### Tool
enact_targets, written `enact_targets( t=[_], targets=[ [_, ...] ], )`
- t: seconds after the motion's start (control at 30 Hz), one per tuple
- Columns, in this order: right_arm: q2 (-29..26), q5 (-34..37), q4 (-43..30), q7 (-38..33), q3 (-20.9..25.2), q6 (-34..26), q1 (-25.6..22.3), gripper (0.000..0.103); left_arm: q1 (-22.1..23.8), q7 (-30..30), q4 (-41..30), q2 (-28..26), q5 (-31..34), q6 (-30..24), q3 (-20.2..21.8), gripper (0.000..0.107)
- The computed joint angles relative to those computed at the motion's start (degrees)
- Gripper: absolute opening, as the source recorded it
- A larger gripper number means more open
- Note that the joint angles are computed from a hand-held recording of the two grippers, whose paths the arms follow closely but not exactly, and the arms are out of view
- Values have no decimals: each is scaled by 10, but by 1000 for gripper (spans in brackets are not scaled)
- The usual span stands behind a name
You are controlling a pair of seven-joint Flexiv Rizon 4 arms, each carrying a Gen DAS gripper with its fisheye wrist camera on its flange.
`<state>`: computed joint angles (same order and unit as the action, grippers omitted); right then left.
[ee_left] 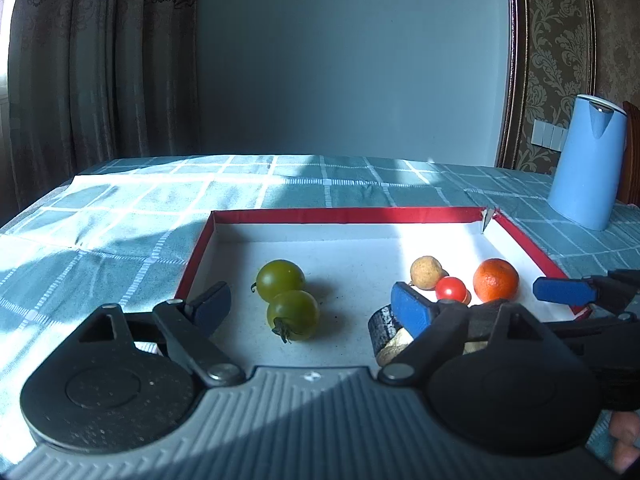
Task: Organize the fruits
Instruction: 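Lower both eggplant pieces into the tray and open both tools, then grasp a red cherry tomato with the right tool while the left grasps the green pepper piece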
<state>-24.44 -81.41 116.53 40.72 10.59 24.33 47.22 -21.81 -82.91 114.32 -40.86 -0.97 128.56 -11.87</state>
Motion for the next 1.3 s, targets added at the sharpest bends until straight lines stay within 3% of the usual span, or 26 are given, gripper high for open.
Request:
enact_targets(
  t=[0.13, 0.2, 0.33, 0.4, 0.47, 0.57, 0.77, 1.3],
  targets=[
    [16, 1, 17, 29, 8, -61, 22, 70, 27, -22, 23, 7, 22, 20, -9, 89],
    [35, -28, 40, 71, 14, -37, 10, 70, 34, -31, 36, 11, 26, 31, -7, 91],
    [52, -103, 64, 114, 20, 69, -30, 70, 42, -50, 59, 19, 22, 51, 1, 95],
    [44, -107, 57, 96, 23, 82, -31, 69, 55, -64, 68, 23, 33, 58, -3, 96],
    [34, -105, 46, 67, 24, 86, -25, 59, 65, -78, 78, 26, 40, 64, -4, 97],
    [20, -109, 33, 43, 21, 107, -22, 53, 76, -89, 87, 29, 56, 66, -5, 98],
    [-14, -86, 0, -15, 8, 134, -13, 49, 83, -94, 91, 31, 72, 64, -6, 100],
    [-30, -124, -23, 0, -12, 188, -25, 48, 78, -90, 92, 32, 75, 65, -2, 103]
  ],
)
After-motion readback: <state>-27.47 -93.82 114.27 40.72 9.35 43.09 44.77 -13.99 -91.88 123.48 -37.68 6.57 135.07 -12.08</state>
